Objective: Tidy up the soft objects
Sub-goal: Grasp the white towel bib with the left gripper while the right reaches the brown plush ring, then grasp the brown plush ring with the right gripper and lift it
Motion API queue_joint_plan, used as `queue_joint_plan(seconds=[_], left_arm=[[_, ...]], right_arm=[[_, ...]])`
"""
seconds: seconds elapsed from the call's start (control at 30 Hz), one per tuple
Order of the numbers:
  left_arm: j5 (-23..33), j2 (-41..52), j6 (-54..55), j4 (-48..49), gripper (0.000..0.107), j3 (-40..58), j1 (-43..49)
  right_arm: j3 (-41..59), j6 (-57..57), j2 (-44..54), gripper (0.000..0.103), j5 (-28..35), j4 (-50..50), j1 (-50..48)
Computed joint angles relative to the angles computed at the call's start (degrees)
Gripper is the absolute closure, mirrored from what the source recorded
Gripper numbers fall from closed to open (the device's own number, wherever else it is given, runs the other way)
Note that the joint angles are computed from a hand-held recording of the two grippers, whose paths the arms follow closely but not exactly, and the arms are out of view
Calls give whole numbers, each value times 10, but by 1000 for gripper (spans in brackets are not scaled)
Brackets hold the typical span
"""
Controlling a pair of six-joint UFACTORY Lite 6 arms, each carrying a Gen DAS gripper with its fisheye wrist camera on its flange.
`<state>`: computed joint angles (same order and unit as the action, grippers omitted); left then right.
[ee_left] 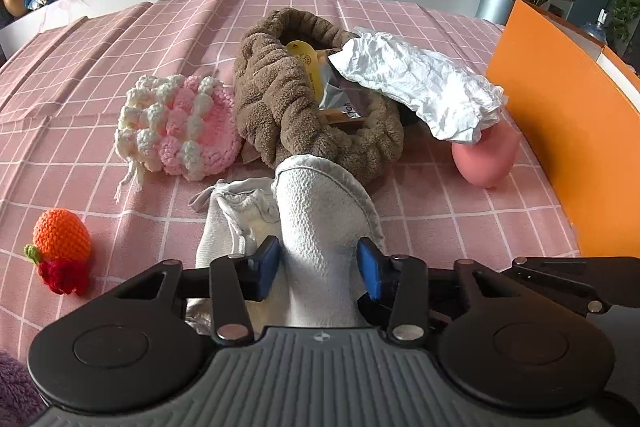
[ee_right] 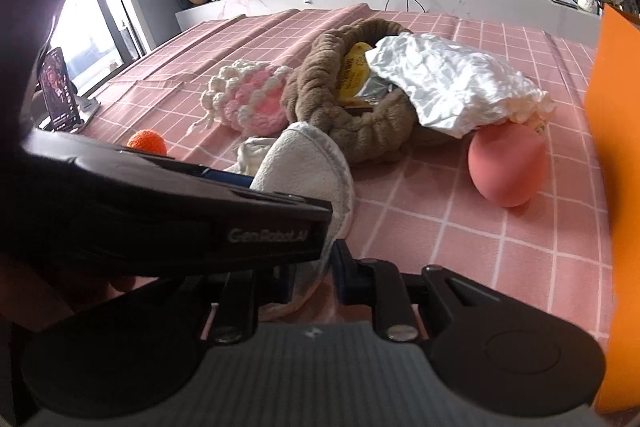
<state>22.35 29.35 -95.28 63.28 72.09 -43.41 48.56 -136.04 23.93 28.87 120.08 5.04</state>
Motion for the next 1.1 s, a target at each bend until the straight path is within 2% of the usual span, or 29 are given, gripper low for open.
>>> queue_joint_plan(seconds=[0.1, 0.2, 0.27, 0.6, 0.8, 0.97, 1.03, 1.1], left_arm=[[6, -4, -4, 11, 73, -6, -1], [-5, -16, -28, 29, 91, -21, 4], [-1, -26, -47, 49, 95, -32, 1], [17, -144, -154, 135, 96, -122, 5], [3, -182, -135, 115, 97, -122, 54], [-13, -166, -67, 79, 97, -75, 99], [-24, -150, -68, 88, 97, -59, 117], [-39, -143, -124, 142, 97, -63, 133]], right_arm=[[5, 20, 2, 86, 1, -15, -3], [7, 32, 2, 86, -5, -18, -6], [4, 10, -3, 85, -17, 4, -3], [-12, -27, -55, 84, -53, 58, 1], [35, -11, -63, 61, -75, 52, 30], [147, -30, 10, 57, -117, 75, 73], [198, -60, 47, 39, -137, 117, 93], [247, -51, 86, 36, -148, 112, 103]])
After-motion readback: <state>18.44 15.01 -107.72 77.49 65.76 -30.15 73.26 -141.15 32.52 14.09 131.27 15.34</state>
